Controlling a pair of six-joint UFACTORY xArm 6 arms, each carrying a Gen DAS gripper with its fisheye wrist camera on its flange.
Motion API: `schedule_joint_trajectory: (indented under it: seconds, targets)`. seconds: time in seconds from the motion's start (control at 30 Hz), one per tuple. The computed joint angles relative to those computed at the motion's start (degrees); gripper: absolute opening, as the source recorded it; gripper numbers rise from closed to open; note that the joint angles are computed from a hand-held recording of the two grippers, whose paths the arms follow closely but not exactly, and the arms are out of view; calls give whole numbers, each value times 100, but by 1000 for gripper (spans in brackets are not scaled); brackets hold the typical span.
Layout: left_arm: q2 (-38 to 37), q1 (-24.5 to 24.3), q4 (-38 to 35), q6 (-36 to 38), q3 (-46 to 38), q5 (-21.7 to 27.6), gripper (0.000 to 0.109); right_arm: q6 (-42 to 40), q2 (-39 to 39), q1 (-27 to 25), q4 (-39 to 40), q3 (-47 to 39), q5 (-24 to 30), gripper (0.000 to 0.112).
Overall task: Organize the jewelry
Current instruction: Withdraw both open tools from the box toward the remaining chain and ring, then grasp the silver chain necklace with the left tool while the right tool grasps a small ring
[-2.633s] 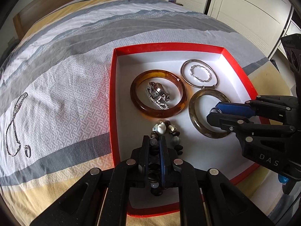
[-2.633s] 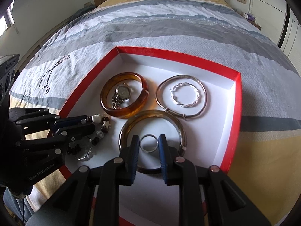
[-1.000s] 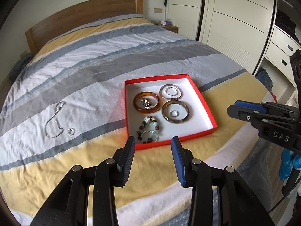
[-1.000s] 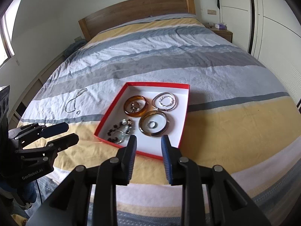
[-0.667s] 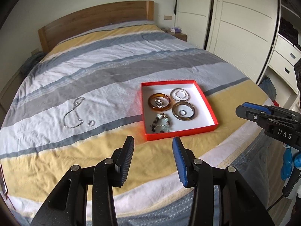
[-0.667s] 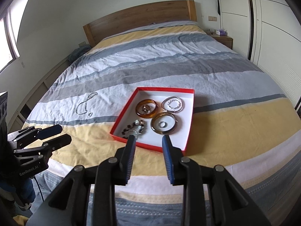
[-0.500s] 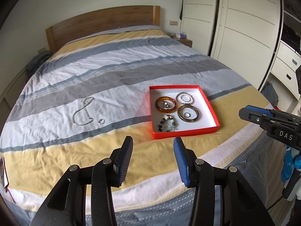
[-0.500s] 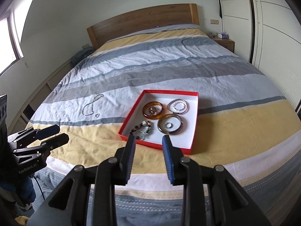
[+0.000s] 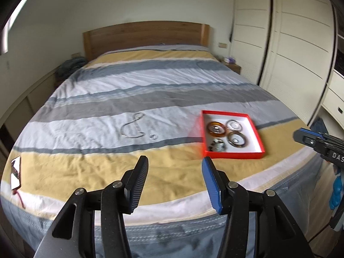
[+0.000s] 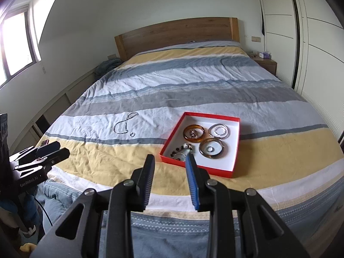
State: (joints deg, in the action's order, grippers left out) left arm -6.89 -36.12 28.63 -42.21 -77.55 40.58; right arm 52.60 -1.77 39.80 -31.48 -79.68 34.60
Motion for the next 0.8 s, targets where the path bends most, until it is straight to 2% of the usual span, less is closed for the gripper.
schedule_joint_trajectory:
  seconds: [0.2,0.4,0.6,0.8]
  targets:
    - [-614,250,372,-467,683,104,53,-200,151,86,122,-195,37,29]
    - [-909,605,302,-580,1150,150,53,-796,636,70,642,-611,-34,30]
    - [-652,962,-129,-306,1173,20,53,-1761,1415,67,1385,-1369,136,30]
    - [35,1326,-782,278,867,-152,53,-2716,2601,19,2206,-2720,627,30]
